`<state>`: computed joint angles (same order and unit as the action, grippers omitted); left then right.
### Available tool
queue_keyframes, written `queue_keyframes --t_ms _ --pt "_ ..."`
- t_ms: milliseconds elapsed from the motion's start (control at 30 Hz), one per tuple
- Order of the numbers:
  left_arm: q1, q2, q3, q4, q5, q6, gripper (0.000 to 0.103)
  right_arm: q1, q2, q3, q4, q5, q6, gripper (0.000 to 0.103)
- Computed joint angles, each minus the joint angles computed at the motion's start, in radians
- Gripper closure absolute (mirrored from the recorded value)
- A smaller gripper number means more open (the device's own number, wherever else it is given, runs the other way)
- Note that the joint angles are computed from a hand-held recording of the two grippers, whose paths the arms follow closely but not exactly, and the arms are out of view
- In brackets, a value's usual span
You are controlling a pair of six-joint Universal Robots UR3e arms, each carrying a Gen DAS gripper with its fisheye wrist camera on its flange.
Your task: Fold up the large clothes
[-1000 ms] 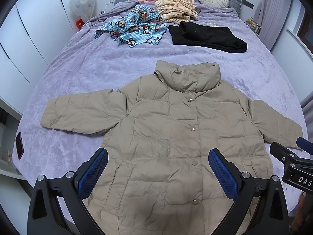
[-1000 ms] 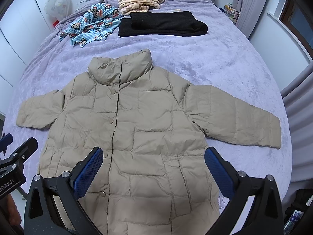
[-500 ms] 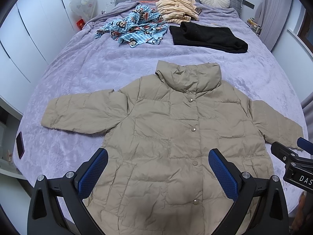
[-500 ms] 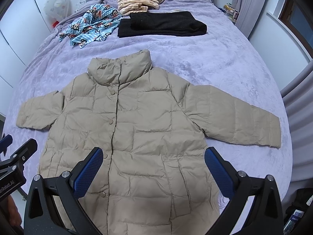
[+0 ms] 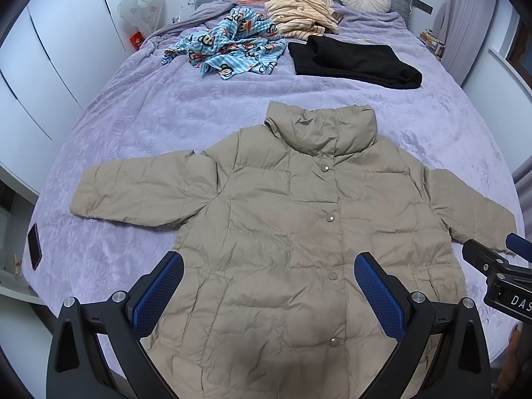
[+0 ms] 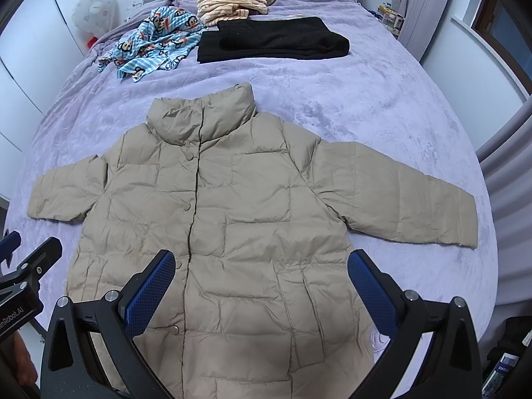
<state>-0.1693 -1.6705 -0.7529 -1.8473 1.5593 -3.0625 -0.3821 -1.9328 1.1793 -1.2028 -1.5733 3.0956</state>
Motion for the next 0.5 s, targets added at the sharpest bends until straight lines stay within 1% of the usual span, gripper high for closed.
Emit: queue_keyframes --t_ms 500 --pt "0.012 0.019 -0.027 0.007 -0.005 0.014 0.0 0.002 0.001 0.002 -0.003 -0.002 0.0 0.0"
